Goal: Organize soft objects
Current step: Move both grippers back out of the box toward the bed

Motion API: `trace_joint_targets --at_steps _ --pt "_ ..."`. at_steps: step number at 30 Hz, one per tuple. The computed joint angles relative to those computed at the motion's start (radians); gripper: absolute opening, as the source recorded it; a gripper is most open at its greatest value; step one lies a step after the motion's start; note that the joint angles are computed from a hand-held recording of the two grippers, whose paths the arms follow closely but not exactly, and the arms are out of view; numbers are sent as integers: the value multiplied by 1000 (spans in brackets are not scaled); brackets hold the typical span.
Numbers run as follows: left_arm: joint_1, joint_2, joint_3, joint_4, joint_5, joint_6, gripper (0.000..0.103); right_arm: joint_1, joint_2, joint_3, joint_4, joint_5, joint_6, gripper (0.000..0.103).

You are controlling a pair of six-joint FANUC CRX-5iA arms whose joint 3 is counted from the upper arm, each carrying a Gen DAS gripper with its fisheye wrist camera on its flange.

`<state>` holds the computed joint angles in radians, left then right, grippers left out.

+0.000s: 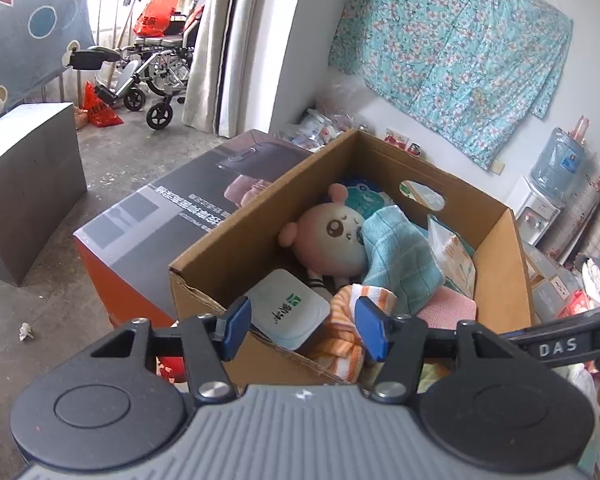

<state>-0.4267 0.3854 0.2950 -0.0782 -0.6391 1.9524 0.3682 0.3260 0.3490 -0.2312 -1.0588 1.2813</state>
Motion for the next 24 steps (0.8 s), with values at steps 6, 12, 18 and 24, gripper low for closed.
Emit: trace_joint_targets --at_steps 6,12,18,24 --pt "-16 10 12 -3 10 -22 59 -26 -77 -67 -36 85 12 43" --pt "-41 41 34 88 29 -177 64 -120 -213 -179 -141 198 -7 55" --pt "-90 109 101 197 38 -392 77 -210 -350 -364 -8 336 -190 73" --pt "-135 206 234 240 14 -463 82 -323 -332 -424 86 319 -273 73"
